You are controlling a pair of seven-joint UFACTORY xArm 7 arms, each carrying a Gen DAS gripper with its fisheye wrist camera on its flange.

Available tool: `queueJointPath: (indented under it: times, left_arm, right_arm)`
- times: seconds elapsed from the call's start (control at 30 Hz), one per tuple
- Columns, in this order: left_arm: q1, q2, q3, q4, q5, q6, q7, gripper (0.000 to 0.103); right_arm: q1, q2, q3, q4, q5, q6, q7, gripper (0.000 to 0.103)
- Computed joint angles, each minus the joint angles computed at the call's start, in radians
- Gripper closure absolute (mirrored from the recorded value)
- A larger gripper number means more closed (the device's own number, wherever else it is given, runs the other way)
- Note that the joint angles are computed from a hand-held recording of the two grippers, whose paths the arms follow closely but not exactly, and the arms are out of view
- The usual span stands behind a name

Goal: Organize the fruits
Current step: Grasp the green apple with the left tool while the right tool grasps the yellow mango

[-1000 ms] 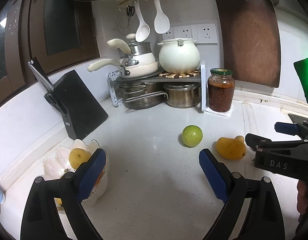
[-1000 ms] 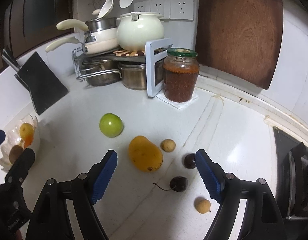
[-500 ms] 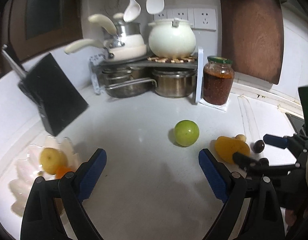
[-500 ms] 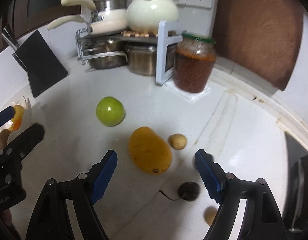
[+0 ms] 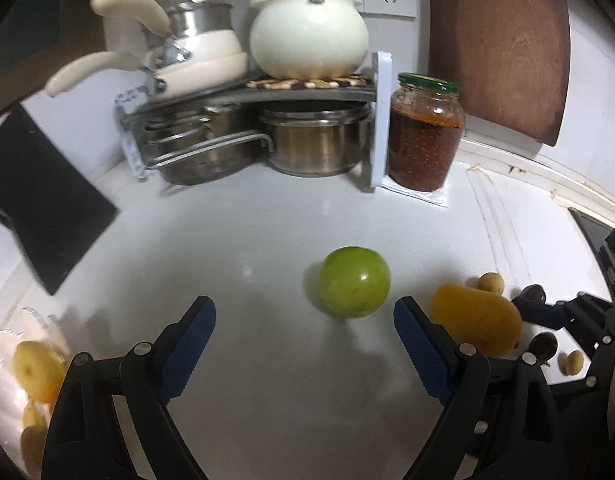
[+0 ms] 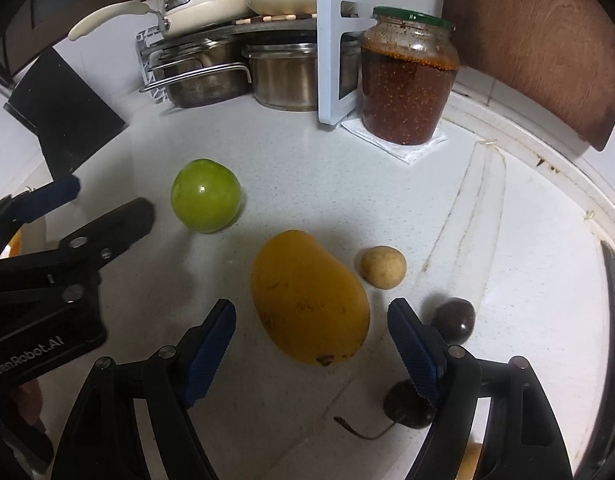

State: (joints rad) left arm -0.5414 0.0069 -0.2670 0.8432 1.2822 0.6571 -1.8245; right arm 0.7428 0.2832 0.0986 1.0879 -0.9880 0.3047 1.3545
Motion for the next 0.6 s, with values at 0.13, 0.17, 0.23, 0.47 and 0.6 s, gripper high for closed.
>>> queueJointPath:
  times: [0.13, 0.17, 0.23, 0.47, 0.6]
  left_arm:
    - [0.024, 0.047, 0.03, 0.031, 0.017, -0.096, 0.014, 0.016]
    - [0.027, 0.061, 0.037, 0.04, 0.02, -0.115, 0.02, 0.017]
    - [0.027, 0.084, 0.047, 0.059, 0.023, -0.13, 0.031, 0.018]
    - [0.013, 0.159, 0.086, 0.132, -0.029, -0.156, 0.125, 0.028]
    - [-0.001, 0.197, 0.103, 0.172, -0.082, -0.153, 0.214, 0.04]
  right_arm:
    - [-0.012, 0.026, 0.002, 0.019, 0.049, -0.026, -0.043, 0.03]
    - [-0.012, 0.033, -0.001, 0.024, 0.063, -0.031, -0.054, 0.03]
    - [-0.007, 0.039, -0.011, 0.029, 0.079, -0.04, -0.067, 0.034]
    - [0.009, 0.06, -0.044, 0.039, 0.147, -0.075, -0.112, 0.04]
    - [0.014, 0.065, -0.056, 0.042, 0.182, -0.092, -0.142, 0.043]
